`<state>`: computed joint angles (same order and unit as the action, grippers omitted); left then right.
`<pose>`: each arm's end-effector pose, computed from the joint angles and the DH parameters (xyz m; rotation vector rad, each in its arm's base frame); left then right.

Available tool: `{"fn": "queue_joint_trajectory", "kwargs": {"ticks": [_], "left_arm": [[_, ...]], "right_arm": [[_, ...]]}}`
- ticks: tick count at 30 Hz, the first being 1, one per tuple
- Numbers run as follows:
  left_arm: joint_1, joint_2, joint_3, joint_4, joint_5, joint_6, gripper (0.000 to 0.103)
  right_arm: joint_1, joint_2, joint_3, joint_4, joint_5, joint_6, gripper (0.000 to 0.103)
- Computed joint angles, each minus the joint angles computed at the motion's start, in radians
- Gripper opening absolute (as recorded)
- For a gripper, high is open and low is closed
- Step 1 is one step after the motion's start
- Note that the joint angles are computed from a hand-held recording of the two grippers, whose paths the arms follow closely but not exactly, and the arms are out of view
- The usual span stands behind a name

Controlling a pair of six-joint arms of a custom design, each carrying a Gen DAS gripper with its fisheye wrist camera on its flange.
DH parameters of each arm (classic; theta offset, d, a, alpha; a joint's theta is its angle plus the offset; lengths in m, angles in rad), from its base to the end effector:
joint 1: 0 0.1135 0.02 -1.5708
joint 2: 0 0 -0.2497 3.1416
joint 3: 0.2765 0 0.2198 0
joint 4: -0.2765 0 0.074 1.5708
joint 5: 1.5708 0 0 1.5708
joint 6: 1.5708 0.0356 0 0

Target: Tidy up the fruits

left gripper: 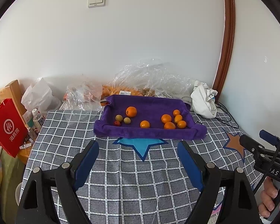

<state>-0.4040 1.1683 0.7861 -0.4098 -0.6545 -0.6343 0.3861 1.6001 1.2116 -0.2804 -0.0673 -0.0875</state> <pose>0.2040 -0.0636 0.2473 -0.5462 2.1079 0.1965 0.3063 0.1271 0.2706 -0.5630 2.1769 0.2368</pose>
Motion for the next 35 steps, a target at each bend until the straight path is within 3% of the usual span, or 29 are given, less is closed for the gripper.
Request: {"fn": "queue_joint_trajectory", "kwargs": {"ticks": [35], "left_arm": [[-0.001,-0.004,-0.002,0.005,-0.003,-0.008,0.087]], "right_arm": [[0.002,-0.006,-0.005,0.002,0.008,0.006,0.096]]}}
